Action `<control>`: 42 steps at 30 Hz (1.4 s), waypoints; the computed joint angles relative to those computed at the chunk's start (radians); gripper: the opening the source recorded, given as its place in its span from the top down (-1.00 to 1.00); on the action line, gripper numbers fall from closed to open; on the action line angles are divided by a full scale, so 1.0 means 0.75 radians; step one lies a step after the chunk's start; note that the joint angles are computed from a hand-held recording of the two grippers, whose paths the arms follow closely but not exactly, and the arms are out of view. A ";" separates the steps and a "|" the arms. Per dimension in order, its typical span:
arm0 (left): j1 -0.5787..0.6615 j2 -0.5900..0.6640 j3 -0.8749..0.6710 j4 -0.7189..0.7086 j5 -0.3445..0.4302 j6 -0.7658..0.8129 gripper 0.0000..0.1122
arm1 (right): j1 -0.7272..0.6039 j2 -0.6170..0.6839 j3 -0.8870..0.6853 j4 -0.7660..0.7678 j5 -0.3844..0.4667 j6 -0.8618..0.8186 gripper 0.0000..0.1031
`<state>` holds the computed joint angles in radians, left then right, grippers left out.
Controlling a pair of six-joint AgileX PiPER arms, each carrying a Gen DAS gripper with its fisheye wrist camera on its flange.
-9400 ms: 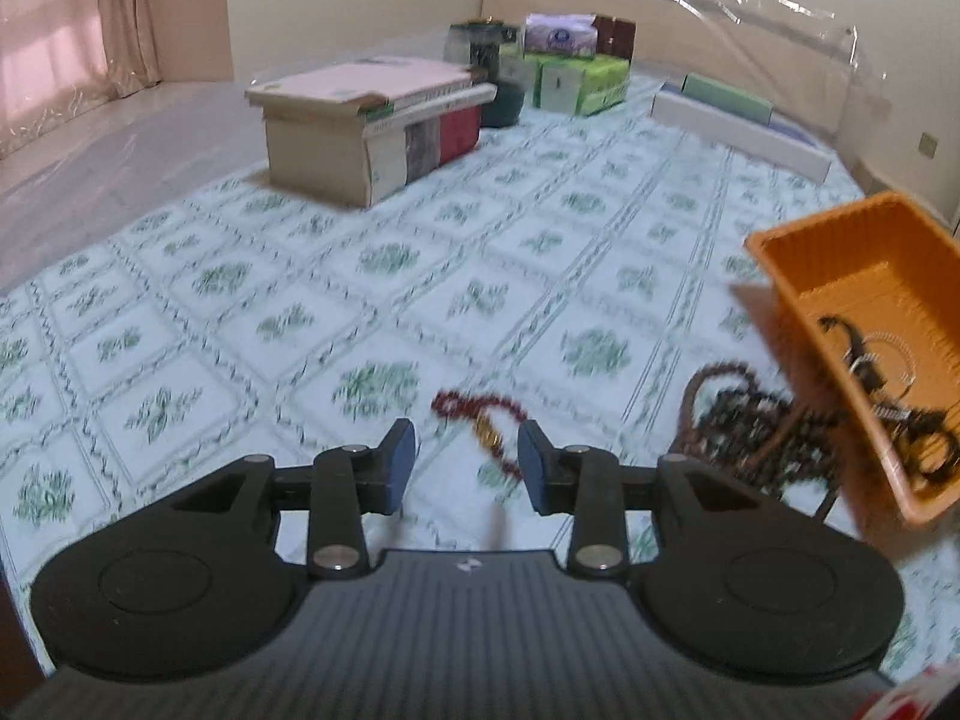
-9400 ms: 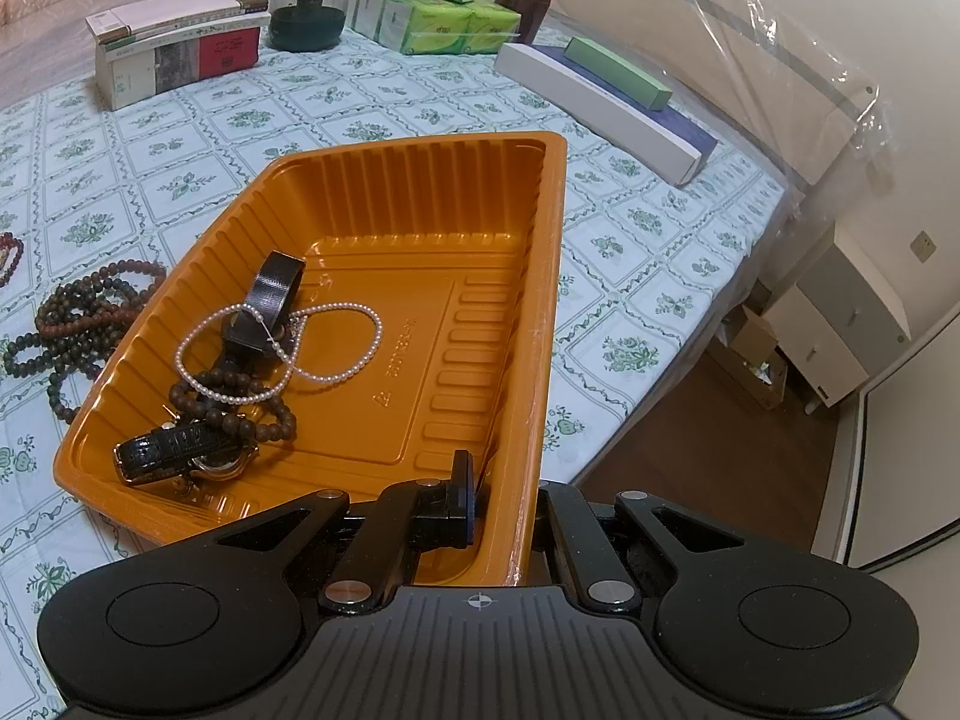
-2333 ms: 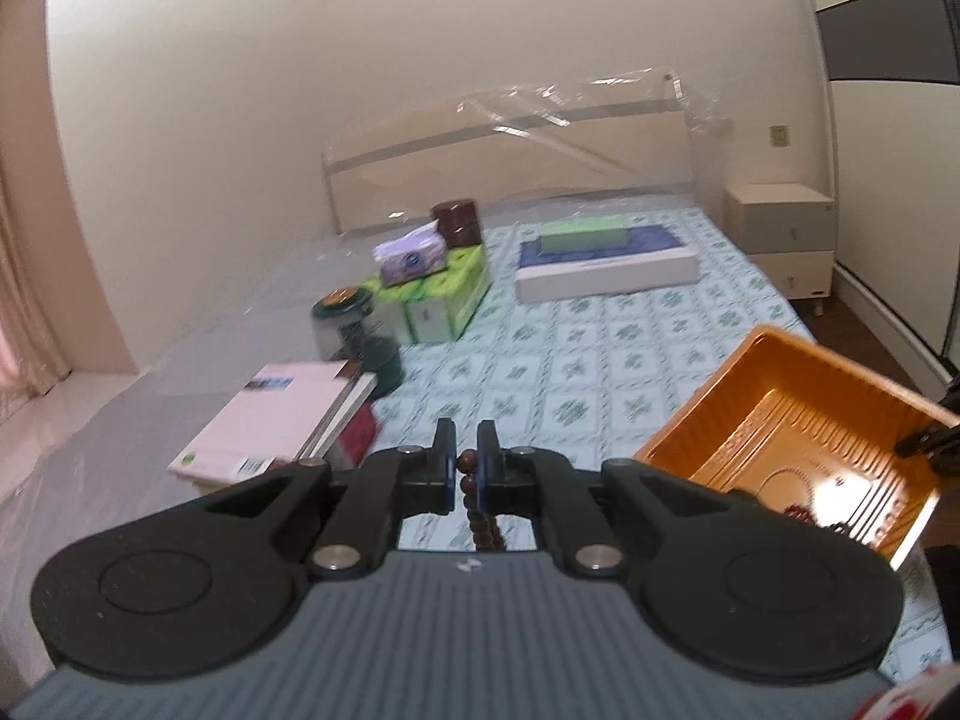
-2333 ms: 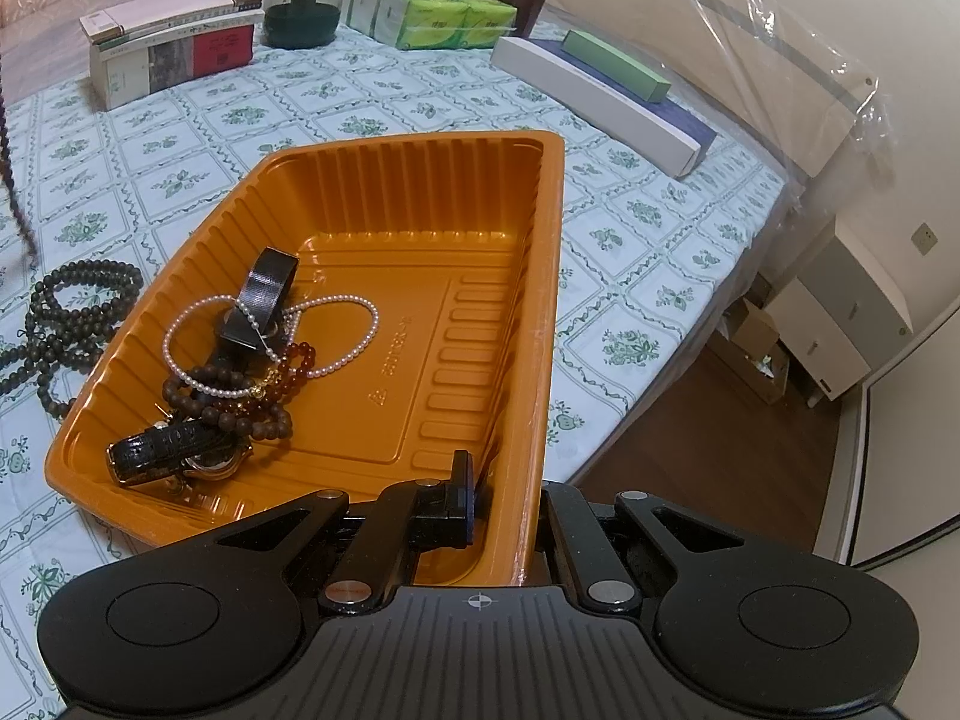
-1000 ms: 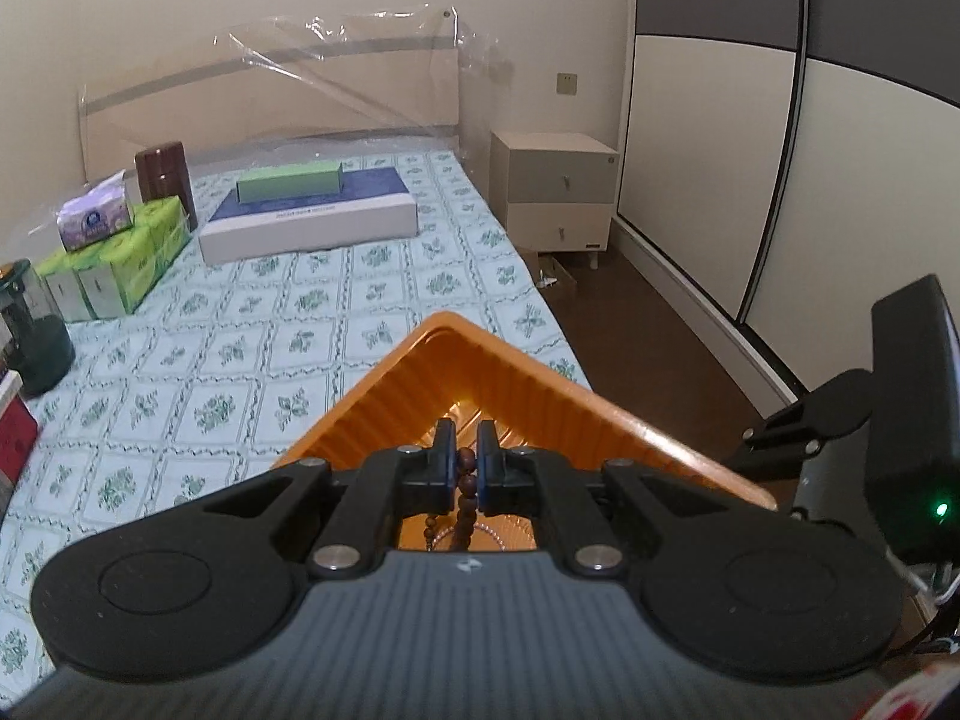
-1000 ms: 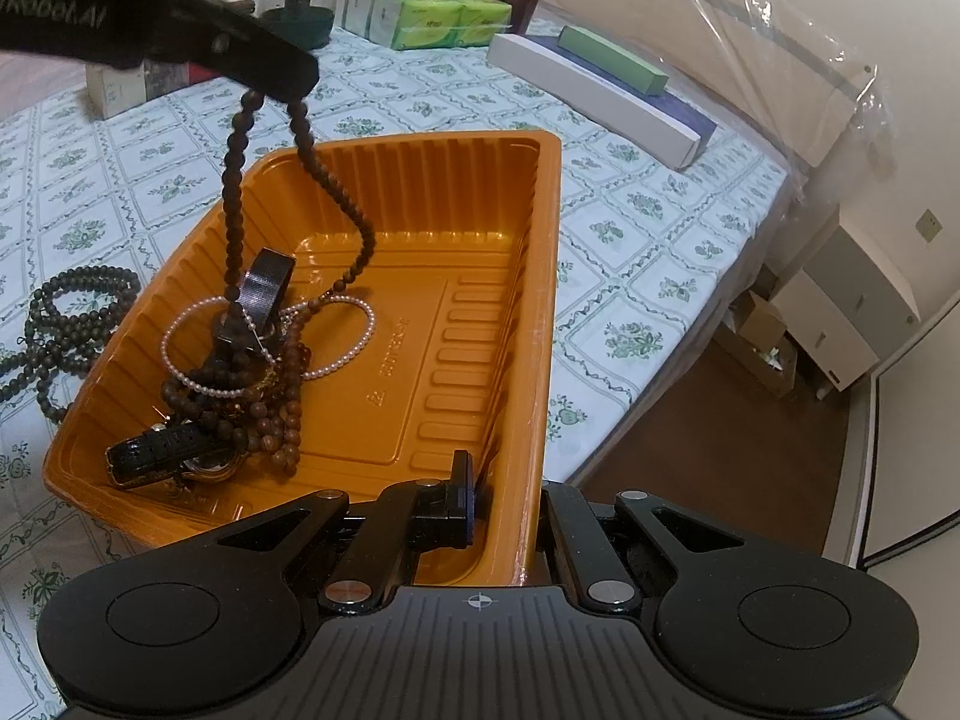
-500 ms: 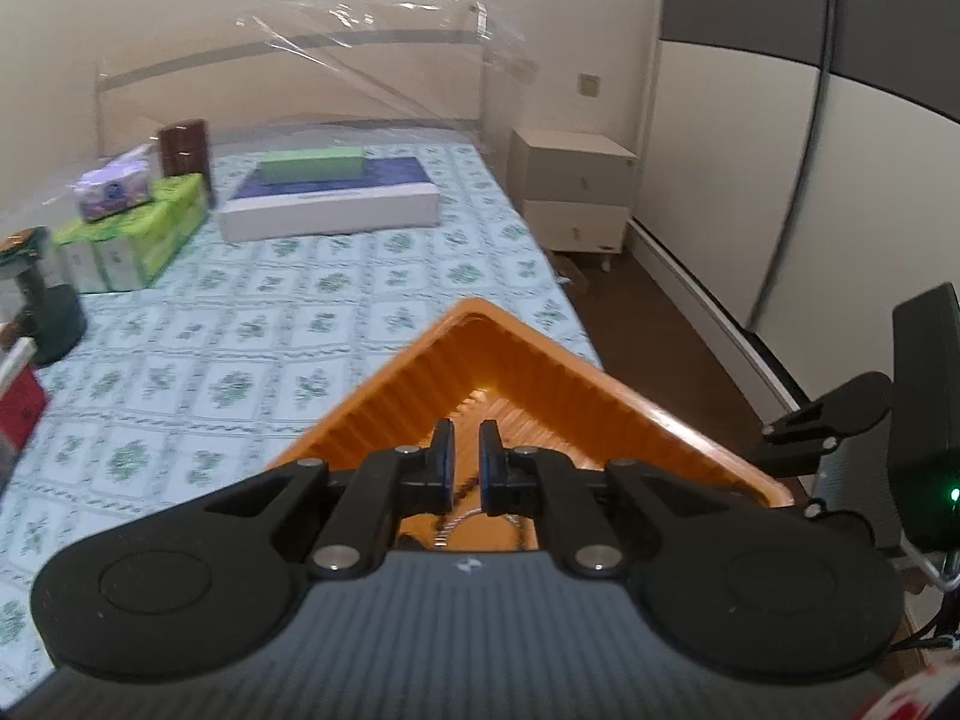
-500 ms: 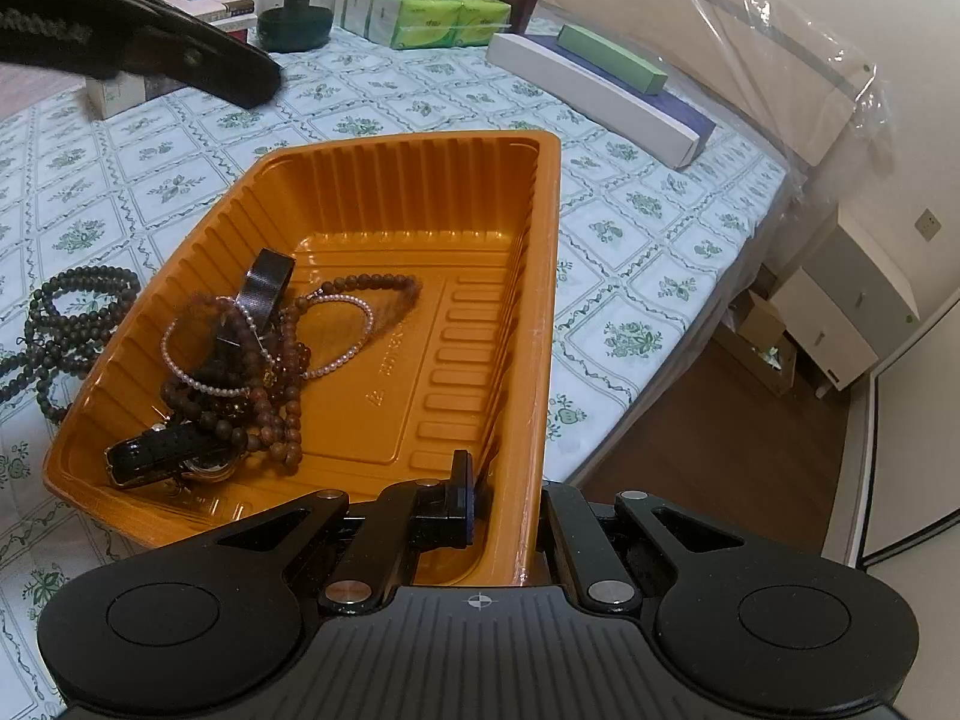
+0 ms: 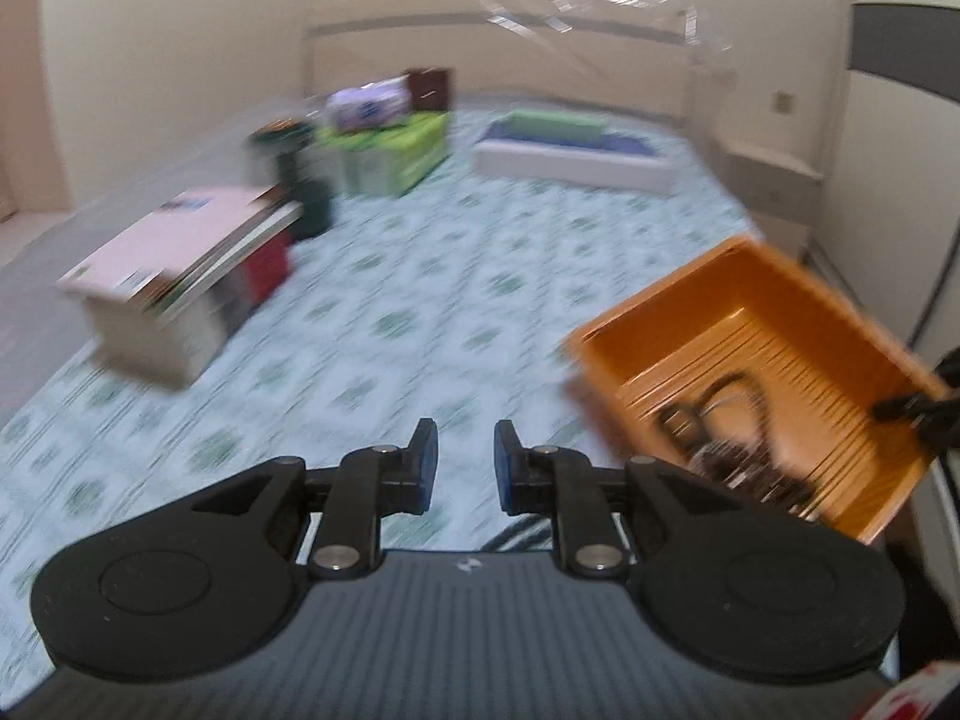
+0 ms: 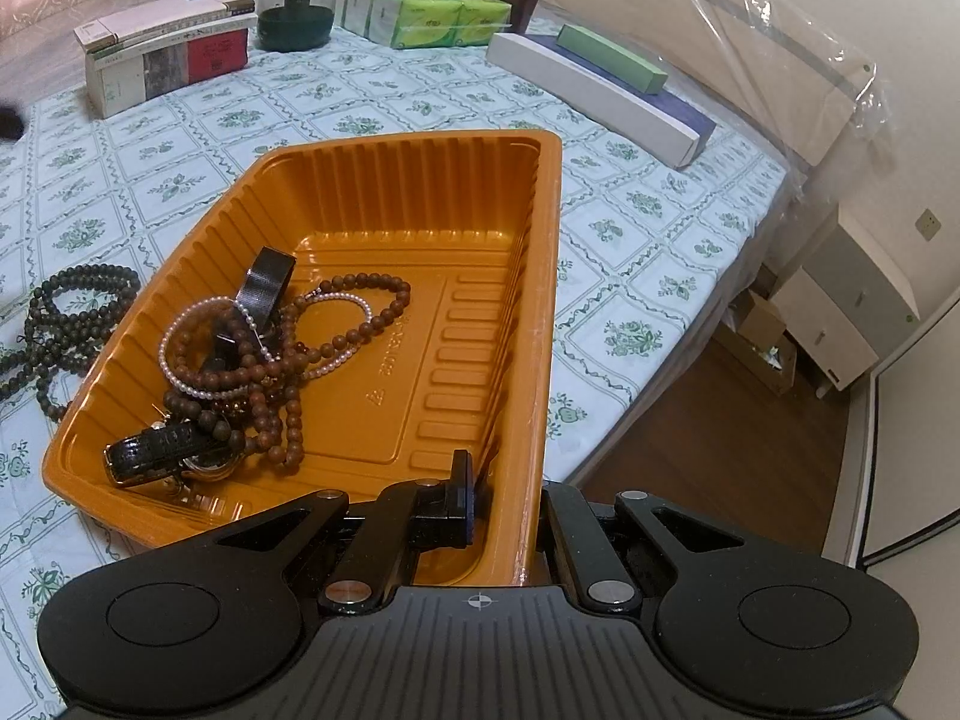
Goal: Organize jewelry
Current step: 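Drop the brown bead strand into the tray with the left gripper while the right holds it, then grasp the long dark bead strand with the left gripper while the right holds the tray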
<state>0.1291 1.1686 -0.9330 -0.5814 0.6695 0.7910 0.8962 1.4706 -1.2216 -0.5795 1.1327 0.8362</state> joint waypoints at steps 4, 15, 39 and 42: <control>0.148 -0.062 0.137 -0.043 0.030 0.099 0.69 | 0.001 0.000 -0.001 0.000 0.002 -0.002 0.92; 0.156 -0.185 0.415 -0.104 0.019 0.120 0.63 | 0.004 0.001 -0.004 -0.001 0.007 -0.001 0.92; -0.156 -0.116 0.525 -0.086 -0.139 0.054 0.58 | 0.012 -0.001 0.009 -0.003 0.005 0.014 0.92; -0.171 -0.118 0.529 -0.072 -0.157 0.043 0.58 | 0.012 -0.001 0.009 -0.003 0.005 0.014 0.92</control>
<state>0.0010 1.0798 -0.5362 -0.6356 0.5521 0.8229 0.9049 1.4696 -1.2150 -0.5818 1.1368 0.8467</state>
